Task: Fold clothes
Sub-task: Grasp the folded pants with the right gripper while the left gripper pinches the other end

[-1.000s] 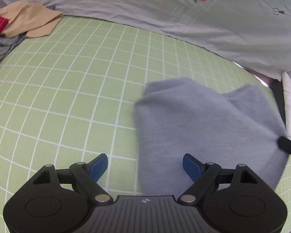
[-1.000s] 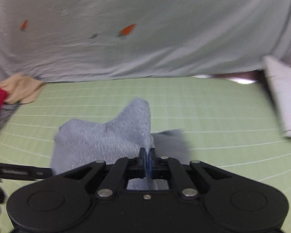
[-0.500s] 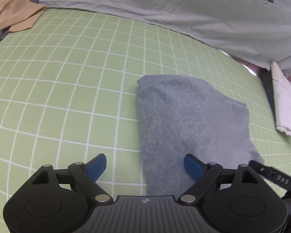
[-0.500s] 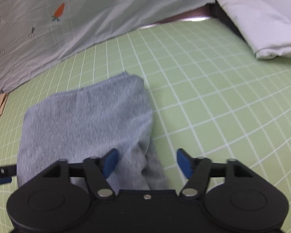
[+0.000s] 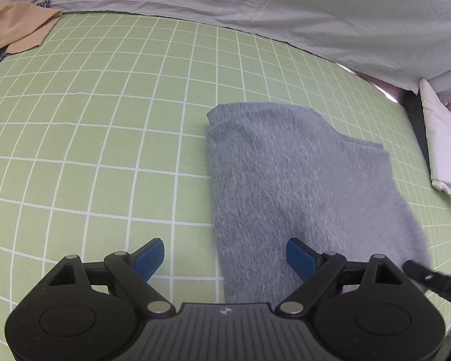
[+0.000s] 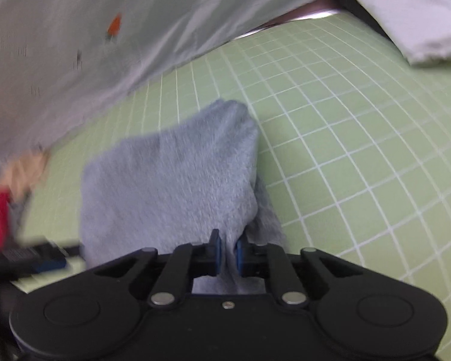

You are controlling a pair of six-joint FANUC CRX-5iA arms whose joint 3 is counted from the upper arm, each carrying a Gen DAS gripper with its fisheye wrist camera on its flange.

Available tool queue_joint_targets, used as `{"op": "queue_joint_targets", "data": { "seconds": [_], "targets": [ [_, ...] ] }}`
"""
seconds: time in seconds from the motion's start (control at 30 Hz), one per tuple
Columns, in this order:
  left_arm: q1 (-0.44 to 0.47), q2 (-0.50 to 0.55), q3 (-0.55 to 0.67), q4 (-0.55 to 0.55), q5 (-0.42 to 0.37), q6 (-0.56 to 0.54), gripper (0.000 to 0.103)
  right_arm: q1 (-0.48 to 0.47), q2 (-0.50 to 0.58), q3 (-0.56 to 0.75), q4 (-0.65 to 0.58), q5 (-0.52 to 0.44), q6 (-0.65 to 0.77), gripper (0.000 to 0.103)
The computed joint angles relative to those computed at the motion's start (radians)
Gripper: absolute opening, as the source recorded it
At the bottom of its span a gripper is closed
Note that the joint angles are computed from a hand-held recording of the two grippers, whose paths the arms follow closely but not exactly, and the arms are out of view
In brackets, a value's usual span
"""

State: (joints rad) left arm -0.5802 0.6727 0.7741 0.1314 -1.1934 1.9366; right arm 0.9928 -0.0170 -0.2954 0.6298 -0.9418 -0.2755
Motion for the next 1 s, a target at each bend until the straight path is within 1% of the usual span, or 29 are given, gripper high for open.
{"op": "queue_joint_targets", "data": {
  "seconds": [0.03,0.07,0.13,0.2,0.27,0.3,0.33,0.37,0.43,0.47,0.5,0.53,0.57,0.73,0.77,0.83,0.9,0.97,1.0],
  "targets": [
    [0.001,0.001,-0.001,0.004,-0.001,-0.001,0.089,-0.003,-0.011,0.001,-0.019,-0.002,-0.012,0.011],
    [0.001,0.004,0.001,0.008,-0.005,-0.004,0.089,-0.001,0.01,0.032,-0.054,-0.055,0.029,0.013],
    [0.0,0.017,0.018,0.01,-0.021,-0.012,0.089,0.005,0.05,0.08,-0.09,-0.135,0.096,0.023],
    [-0.002,0.025,0.034,0.009,-0.033,-0.025,0.089,0.01,0.092,0.126,-0.119,-0.213,0.157,0.028],
    [-0.002,0.02,0.025,0.015,-0.019,-0.037,0.089,0.013,0.101,0.135,-0.1,-0.237,0.14,0.043],
    [0.001,0.017,0.017,0.025,-0.009,-0.038,0.09,0.015,0.106,0.14,-0.091,-0.248,0.131,0.058],
    [0.003,0.016,0.011,0.034,-0.001,-0.039,0.091,0.019,0.112,0.143,-0.077,-0.27,0.141,0.069],
    [0.005,0.018,0.009,0.042,0.005,-0.039,0.093,0.018,0.118,0.145,-0.068,-0.276,0.149,0.073],
    [0.005,0.03,0.022,0.05,0.006,-0.048,0.094,0.008,0.103,0.116,-0.056,-0.211,0.158,0.081],
    [0.004,0.038,0.032,0.053,0.004,-0.055,0.094,0.003,0.096,0.101,-0.05,-0.178,0.163,0.083],
    [0.004,0.048,0.043,0.058,0.001,-0.061,0.094,-0.01,0.083,0.077,-0.044,-0.122,0.169,0.085],
    [0.004,0.058,0.053,0.066,-0.001,-0.068,0.095,-0.022,0.083,0.068,-0.049,-0.079,0.181,0.085],
    [0.006,0.067,0.061,0.076,-0.003,-0.072,0.095,-0.034,0.091,0.073,-0.06,-0.059,0.204,0.085],
    [0.016,0.087,0.054,0.135,0.021,-0.07,0.096,-0.077,0.156,0.127,-0.089,-0.034,0.294,0.089],
    [0.018,0.091,0.051,0.148,0.024,-0.068,0.096,-0.086,0.168,0.14,-0.101,-0.03,0.312,0.092],
    [0.02,0.085,0.026,0.173,0.05,-0.069,0.097,-0.093,0.184,0.153,-0.097,-0.023,0.329,0.097],
    [0.02,0.074,-0.006,0.198,0.084,-0.072,0.097,-0.101,0.205,0.178,-0.107,-0.02,0.35,0.1],
    [0.023,0.06,-0.052,0.242,0.125,-0.083,0.095,-0.107,0.214,0.184,-0.107,0.013,0.359,0.1],
    [0.026,0.053,-0.08,0.277,0.148,-0.098,0.089,-0.104,0.22,0.191,-0.108,0.016,0.366,0.099]
  ]
}}
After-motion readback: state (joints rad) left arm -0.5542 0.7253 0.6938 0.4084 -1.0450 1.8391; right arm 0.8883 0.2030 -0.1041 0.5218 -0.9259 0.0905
